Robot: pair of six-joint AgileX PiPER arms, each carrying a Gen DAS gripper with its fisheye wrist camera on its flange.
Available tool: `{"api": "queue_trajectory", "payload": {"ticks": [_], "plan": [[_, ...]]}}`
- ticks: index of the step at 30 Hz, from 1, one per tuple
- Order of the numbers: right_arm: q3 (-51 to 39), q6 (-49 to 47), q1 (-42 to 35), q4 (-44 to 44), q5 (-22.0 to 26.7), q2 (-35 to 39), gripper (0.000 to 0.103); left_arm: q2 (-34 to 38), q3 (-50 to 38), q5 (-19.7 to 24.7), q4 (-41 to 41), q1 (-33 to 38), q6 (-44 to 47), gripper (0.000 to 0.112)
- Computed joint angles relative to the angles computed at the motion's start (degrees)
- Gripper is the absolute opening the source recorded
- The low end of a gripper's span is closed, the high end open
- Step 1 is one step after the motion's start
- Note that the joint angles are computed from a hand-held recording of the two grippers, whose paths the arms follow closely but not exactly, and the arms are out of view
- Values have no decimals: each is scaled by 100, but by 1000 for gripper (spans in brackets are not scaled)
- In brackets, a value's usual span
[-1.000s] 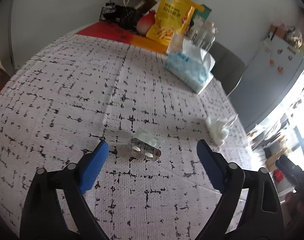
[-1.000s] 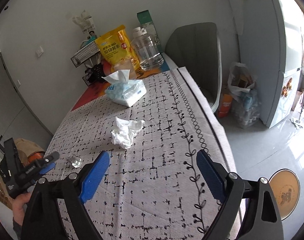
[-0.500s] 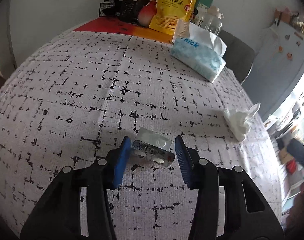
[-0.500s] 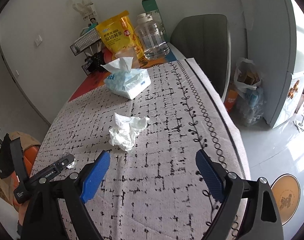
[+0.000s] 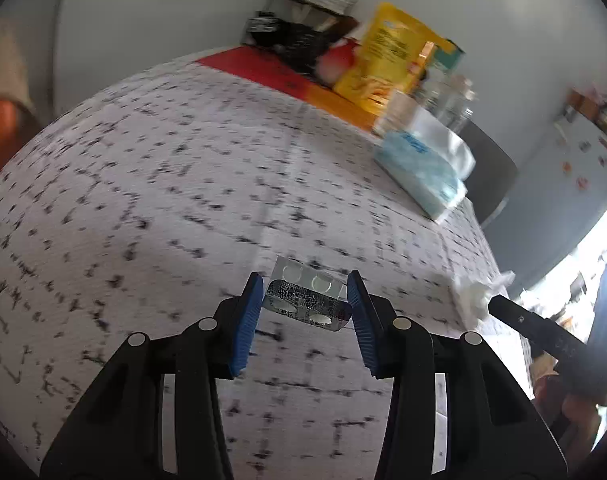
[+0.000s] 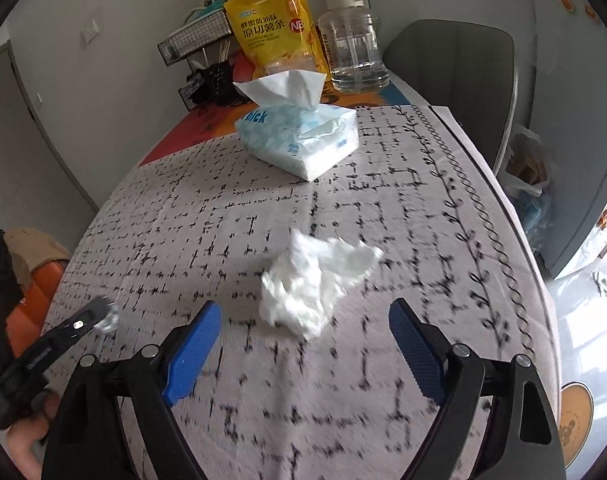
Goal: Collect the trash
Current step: 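Grasp the crumpled white tissue with the right tool while the left tool holds the blister, then carry the blister and tissue in both tools over the trash bin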
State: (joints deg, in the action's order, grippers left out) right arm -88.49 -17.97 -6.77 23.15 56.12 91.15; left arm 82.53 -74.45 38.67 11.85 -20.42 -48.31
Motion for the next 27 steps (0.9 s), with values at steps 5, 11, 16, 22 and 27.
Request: {"api": "queue_trajectory", "payload": {"ticks": [5,11,16,22,27], "plan": [[-107,312,264,-298,-119,281,66,-75,109,-38,175,48,-312,44],[142,41,150,-139,22,88,9,-108,170,-155,192,-26,-351,44],[512,-348,-280,246,220,-485,9,-253,223,-180,351,-197,-610,44],[857,-961,-1110,855,639,-1070,9,-369,-4,130,1074,-780,-1247,44],[984,-1556,-2198,1489,1133,-1381,9,-277,-362,482,1644,-1506,-1698,44]]}}
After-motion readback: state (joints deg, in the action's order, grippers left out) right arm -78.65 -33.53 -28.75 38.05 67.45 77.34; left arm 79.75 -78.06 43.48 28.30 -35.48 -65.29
